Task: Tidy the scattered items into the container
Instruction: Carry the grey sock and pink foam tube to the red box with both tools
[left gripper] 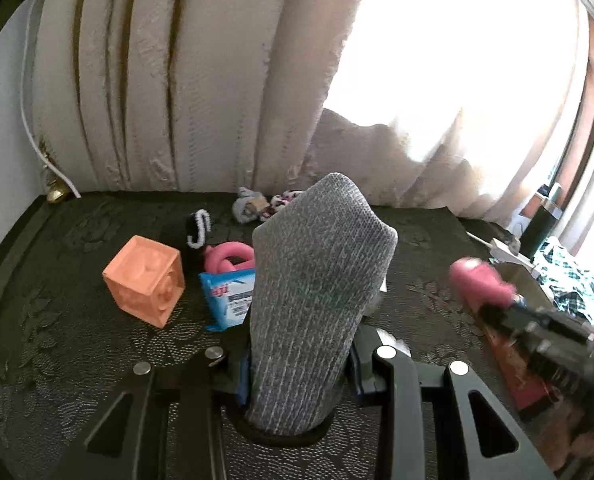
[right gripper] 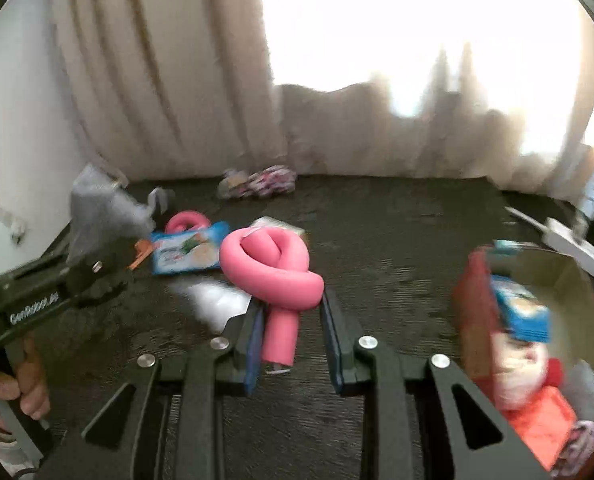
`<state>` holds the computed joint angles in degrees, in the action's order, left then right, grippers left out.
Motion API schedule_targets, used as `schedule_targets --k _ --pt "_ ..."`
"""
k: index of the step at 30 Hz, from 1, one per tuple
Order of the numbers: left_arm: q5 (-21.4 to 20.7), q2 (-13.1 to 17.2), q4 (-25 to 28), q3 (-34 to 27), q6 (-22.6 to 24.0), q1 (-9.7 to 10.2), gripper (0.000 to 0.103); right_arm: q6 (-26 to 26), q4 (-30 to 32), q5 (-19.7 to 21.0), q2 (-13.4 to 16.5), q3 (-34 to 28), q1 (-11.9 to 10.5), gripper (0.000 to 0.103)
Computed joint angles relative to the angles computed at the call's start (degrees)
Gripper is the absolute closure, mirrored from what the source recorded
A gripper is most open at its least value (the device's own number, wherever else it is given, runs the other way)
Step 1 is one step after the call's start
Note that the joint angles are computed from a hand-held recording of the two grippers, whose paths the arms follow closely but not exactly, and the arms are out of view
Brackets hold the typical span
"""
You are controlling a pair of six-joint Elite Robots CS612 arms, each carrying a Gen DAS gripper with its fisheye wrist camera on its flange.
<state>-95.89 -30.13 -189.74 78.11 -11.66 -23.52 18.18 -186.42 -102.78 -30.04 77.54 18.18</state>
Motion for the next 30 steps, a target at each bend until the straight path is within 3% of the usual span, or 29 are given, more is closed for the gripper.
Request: schedule_targets --k 6,12,16,20,22,26,30 --pt "-1.30 0.41 1.72 -0.67 0.67 -0.43 0.066 9.75 -2.25 -6.28 -4.22 7.77 -2.72 0.074" --pt "-1.81 0.48 2.04 -0.70 1.38 -0.80 0.066 16.76 3.21 -11.24 -5.78 10.96 -5.13 0.073" --pt "-2.42 -0.07 1.28 0.29 1.68 -1.04 0.066 19.70 2.28 -13.85 -6.40 12.94 -6.05 0.071" --pt "-3.31 -0.39 1.21 0.69 1.16 -1.42 0.066 20.96 -1.19 -12.46 -6.94 14.75 -6.78 0.063" --pt "-3.71 -0.64 0.94 0.98 0.92 -1.69 0.066 20.66 -2.16 -11.76 -7.09 15.18 -6.99 0.053" --pt "-5.88 -1.25 0.69 1.30 -0.13 -2.46 0.066 21.52 -3.31 -11.41 -7.01 15.38 -7.20 0.052" --pt "-7.00 -1.70 1.48 1.04 2.15 -4.28 0.066 23.69 -4.04 -12.78 -7.10 15.79 -7.16 0.051"
